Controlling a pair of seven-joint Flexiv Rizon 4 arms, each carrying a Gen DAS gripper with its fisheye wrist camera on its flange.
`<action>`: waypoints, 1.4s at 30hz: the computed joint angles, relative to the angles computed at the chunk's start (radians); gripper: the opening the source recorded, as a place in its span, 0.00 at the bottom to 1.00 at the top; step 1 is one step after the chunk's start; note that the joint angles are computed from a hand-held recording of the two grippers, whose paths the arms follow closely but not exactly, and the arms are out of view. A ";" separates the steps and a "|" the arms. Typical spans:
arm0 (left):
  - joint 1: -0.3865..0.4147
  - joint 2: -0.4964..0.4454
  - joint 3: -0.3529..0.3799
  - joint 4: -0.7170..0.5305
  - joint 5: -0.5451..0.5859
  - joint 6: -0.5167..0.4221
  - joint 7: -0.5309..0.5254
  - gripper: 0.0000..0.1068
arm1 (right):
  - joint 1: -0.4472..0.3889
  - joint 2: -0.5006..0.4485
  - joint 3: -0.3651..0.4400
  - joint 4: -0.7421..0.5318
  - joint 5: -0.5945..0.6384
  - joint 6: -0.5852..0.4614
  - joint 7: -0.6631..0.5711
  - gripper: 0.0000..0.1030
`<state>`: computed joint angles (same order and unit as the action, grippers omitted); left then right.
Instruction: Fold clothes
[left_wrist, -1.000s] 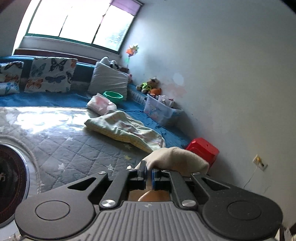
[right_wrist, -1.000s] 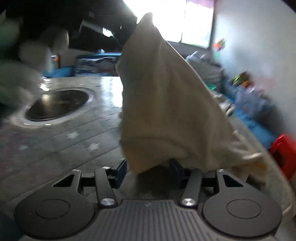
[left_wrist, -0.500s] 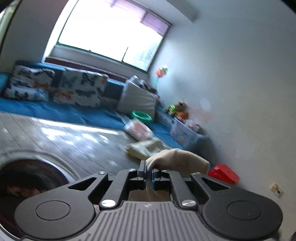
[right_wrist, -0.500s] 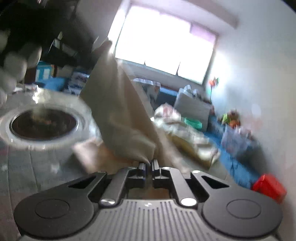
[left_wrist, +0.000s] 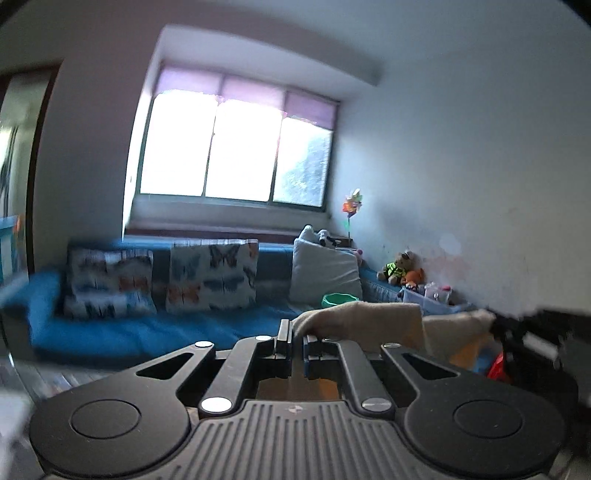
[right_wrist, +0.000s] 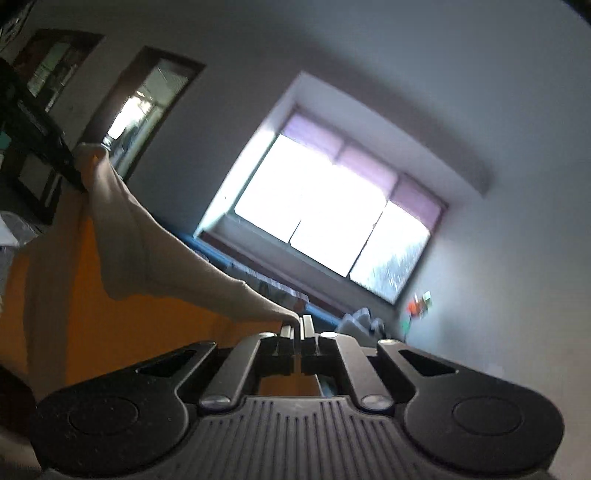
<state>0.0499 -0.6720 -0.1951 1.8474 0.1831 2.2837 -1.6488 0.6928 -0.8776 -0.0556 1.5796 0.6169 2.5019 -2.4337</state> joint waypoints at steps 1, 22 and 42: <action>0.019 0.019 -0.001 0.025 0.036 0.005 0.001 0.06 | 0.001 0.001 0.004 0.005 -0.023 0.011 0.005 0.02; 0.156 0.045 -0.062 0.635 0.220 -0.137 0.244 0.27 | -0.126 0.113 0.179 0.644 -0.518 -0.409 0.318 0.08; 0.171 -0.093 -0.010 0.395 -0.043 -0.145 0.030 0.43 | -0.246 -0.159 0.146 0.009 -0.745 -0.733 0.930 0.38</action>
